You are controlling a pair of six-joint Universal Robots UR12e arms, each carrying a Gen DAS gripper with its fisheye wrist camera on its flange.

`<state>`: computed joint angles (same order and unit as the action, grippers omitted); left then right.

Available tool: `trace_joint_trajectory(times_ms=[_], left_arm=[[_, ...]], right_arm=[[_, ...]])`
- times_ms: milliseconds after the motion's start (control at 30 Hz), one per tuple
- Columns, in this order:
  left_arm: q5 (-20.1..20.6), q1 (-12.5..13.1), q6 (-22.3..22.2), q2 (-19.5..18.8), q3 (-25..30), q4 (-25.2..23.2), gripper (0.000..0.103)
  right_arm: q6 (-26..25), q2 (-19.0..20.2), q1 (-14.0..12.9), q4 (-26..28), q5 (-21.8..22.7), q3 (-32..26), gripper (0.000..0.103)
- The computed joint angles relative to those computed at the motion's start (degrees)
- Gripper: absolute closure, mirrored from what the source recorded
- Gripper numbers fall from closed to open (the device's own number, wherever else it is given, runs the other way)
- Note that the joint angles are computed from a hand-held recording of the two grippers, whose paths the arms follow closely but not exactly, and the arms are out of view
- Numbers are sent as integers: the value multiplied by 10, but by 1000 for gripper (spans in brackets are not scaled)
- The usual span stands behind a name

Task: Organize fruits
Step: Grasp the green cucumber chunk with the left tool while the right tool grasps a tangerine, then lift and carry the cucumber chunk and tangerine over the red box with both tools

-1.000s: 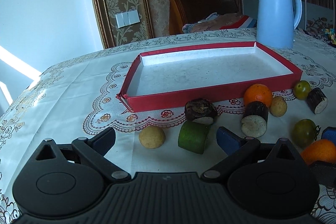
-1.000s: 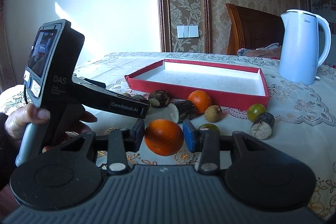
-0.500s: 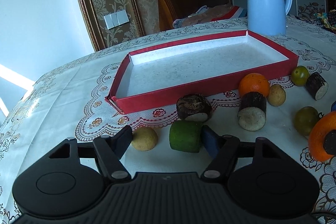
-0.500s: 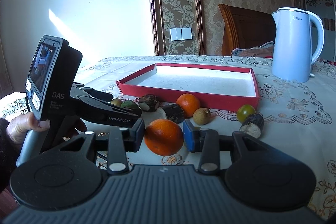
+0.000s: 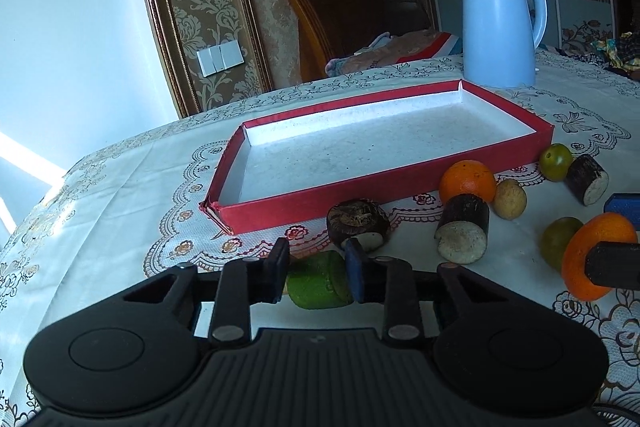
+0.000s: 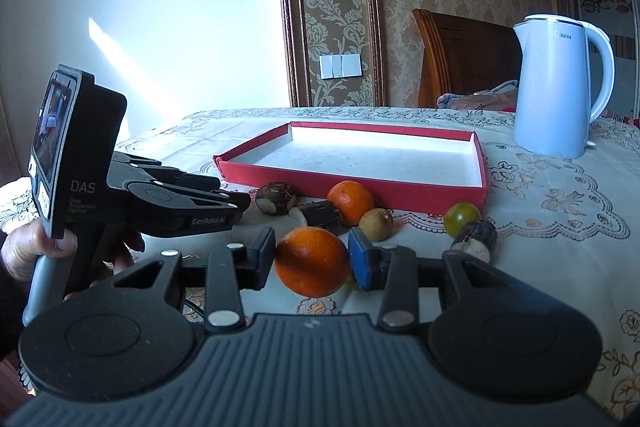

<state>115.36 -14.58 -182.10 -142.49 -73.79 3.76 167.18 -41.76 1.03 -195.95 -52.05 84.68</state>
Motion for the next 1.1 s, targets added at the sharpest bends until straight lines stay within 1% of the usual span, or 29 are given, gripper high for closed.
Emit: trace_joint_trajectory(times_ms=[33,133,233,367,433,467,533,600,633,667,733,800,900,933,967,1000,1067,1100], left_arm=[[-6,1,-1,0,-3,9,76],[-6,0,8,-1,-4,30,77],[-17,0,10,0,-5,24,77],[-21,0,16,2,-11,40,76],[-40,3,8,8,-21,39,76],[-47,4,5,11,-24,35,74],[-55,5,6,15,-33,41,65],[-45,3,13,14,-38,58,27],[-37,1,19,12,-39,70,22],[-30,0,26,10,-40,81,21],[-33,-1,39,10,-41,88,21],[-26,-2,42,9,-39,83,21],[-26,-3,35,11,-42,79,21],[-23,-3,29,11,-42,74,23],[-25,-3,23,13,-42,65,35],[-28,-2,10,16,-44,48,50],[-38,0,-13,21,-46,18,61],[-26,-2,-13,19,-43,14,65]], right_arm=[[1,0,0,-3,0,0,65],[3,0,0,-9,1,-1,65],[5,1,0,-9,1,-2,65],[3,1,0,-5,2,-2,65],[4,1,0,-3,4,-2,65],[3,1,0,-3,4,-2,65],[3,1,0,-4,4,-2,65],[4,1,-1,-4,5,-2,65],[4,1,0,-2,5,-2,65],[4,1,-1,-1,6,-2,65],[3,1,0,2,6,-2,65],[-1,1,0,5,4,-2,65],[-1,1,1,6,4,-2,65],[-1,1,1,6,3,-3,65],[-1,1,1,7,2,-3,65],[-2,1,2,9,1,-4,65],[-2,1,2,10,0,-4,65],[-2,2,2,10,0,-4,65]])
